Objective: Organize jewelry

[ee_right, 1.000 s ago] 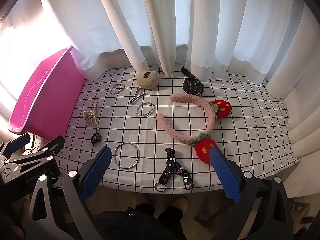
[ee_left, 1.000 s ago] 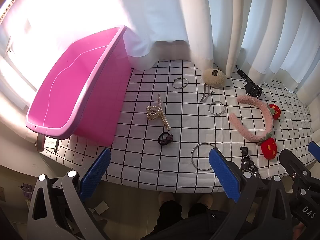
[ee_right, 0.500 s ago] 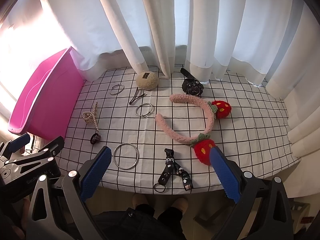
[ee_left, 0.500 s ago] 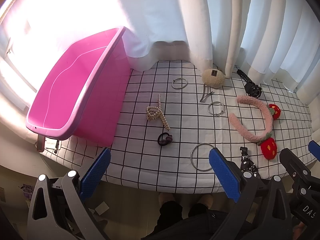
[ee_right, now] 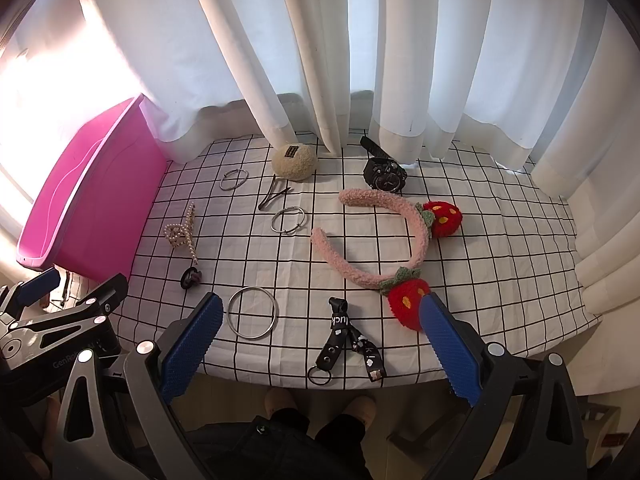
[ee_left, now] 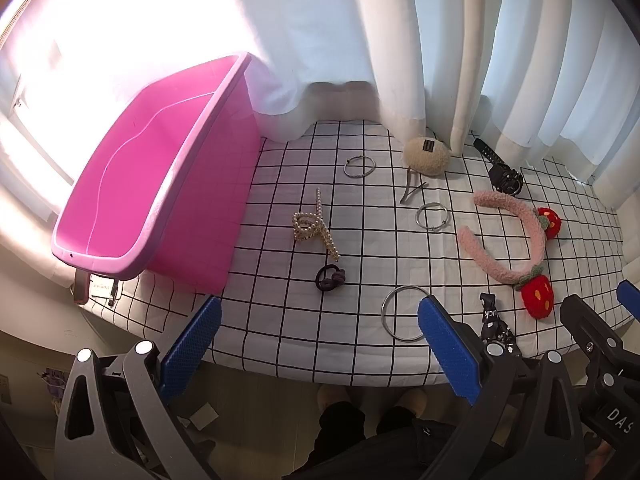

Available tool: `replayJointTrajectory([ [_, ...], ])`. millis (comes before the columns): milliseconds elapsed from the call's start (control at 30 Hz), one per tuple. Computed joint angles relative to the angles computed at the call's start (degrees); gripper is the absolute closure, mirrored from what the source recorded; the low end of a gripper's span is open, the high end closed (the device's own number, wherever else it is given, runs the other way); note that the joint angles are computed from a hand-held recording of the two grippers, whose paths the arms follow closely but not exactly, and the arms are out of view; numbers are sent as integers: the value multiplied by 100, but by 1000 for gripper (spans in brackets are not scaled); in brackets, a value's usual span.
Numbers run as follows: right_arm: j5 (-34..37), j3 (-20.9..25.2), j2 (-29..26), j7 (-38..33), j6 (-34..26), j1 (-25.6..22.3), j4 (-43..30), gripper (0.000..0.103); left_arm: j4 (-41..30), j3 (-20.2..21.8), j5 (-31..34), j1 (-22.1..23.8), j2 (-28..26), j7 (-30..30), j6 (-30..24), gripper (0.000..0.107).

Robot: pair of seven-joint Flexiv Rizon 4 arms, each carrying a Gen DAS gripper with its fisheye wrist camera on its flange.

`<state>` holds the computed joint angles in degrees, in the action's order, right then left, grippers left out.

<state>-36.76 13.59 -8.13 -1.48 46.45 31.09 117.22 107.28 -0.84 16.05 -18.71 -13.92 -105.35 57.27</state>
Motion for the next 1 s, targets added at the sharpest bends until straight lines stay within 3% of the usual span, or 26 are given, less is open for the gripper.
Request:
replayJointTrajectory([
  [500, -13, -7, 11, 78, 107, -27, 46, 9, 60, -15, -117, 75, -4, 127, 51, 10],
  [833, -394, -72, 39, 851, 850, -107, 621, 9, 383, -4, -320, 169, -252, 604, 612, 10],
  [1000, -463, -80, 27, 1429, 1205, -149, 1054, 9, 611, -109, -652, 260, -495, 1127, 1004, 10],
])
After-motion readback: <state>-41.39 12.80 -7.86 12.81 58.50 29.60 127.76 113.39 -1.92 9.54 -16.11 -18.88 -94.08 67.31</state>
